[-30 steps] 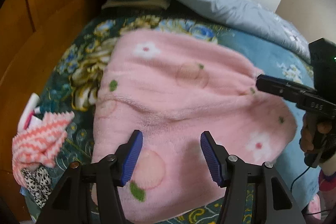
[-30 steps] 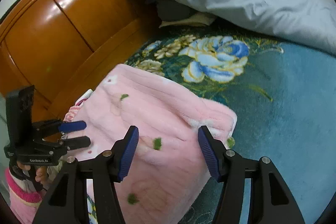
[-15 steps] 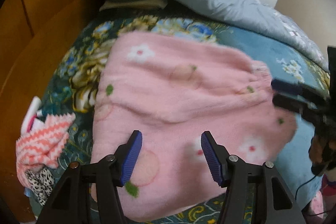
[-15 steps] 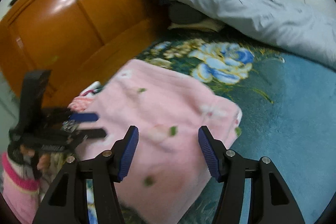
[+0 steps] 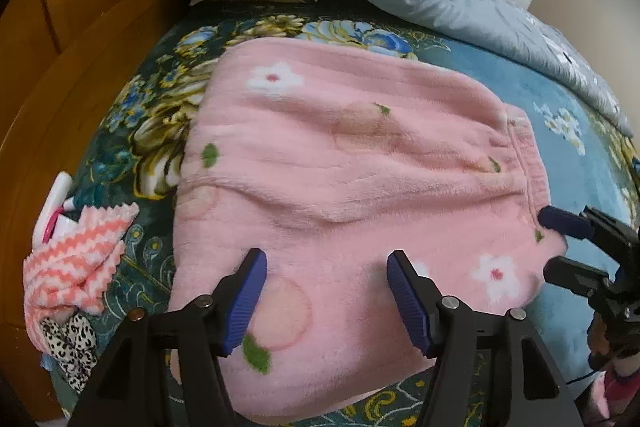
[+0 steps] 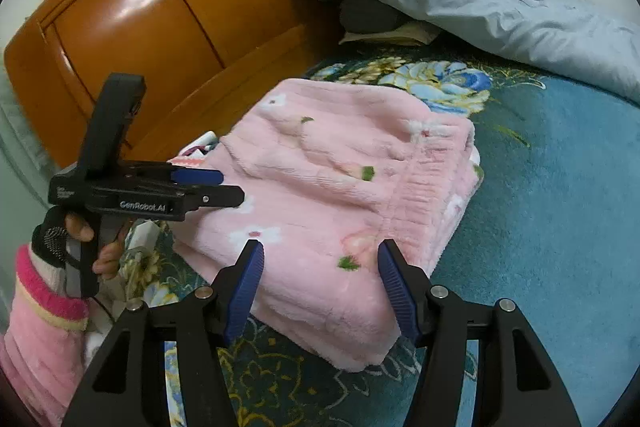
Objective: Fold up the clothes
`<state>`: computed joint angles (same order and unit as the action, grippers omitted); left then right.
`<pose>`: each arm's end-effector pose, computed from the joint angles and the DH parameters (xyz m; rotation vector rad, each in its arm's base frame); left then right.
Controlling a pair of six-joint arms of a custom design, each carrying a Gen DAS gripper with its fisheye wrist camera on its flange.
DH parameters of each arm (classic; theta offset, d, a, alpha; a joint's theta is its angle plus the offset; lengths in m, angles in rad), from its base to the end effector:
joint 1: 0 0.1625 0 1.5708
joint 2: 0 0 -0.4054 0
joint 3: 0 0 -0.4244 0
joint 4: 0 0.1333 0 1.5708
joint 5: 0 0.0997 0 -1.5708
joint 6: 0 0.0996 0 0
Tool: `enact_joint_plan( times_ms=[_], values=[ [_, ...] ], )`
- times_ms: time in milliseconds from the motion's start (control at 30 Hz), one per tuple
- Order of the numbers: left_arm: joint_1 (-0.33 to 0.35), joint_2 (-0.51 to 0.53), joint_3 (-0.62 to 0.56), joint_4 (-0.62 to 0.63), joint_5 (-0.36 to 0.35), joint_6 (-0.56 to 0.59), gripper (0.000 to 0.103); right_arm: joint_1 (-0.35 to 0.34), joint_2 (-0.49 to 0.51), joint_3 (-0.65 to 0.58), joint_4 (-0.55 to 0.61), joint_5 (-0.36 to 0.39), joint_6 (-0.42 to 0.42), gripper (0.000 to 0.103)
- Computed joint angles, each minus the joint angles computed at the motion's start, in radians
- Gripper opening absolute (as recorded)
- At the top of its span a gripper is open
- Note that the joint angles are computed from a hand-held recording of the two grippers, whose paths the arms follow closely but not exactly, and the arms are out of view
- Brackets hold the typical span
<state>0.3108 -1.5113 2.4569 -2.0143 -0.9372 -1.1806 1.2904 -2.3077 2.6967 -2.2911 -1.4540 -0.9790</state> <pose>-0.2471 -0.2813 0.1047 0.2985 2.4030 -0.5305 0.0710 -0.2772 0.2406 1.0535 -2.8067 0.5083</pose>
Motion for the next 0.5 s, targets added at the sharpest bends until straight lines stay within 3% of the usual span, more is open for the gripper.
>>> enact_joint_plan(
  times_ms=[133, 267, 400, 500],
  values=[
    [-0.004, 0.012, -0.009, 0.007, 0.005, -0.001, 0.069, -0.003, -0.057, 0.002, 0.047, 0.018, 0.01, 0.061],
    [0.002, 0.04, -0.033, 0.014, 0.011, 0.017, 0.069, -0.048, -0.203, 0.016, 0.17, 0.038, -0.054, 0.061],
    [-0.008, 0.106, -0.072, 0.052, 0.022, 0.007, 0.069, -0.2, -0.392, 0.023, 0.399, 0.081, -0.18, 0.069],
    [-0.039, 0.156, -0.094, 0.083, 0.053, -0.025, 0.069, -0.333, -0.502, 0.02, 0.556, 0.086, -0.291, 0.069]
  ],
)
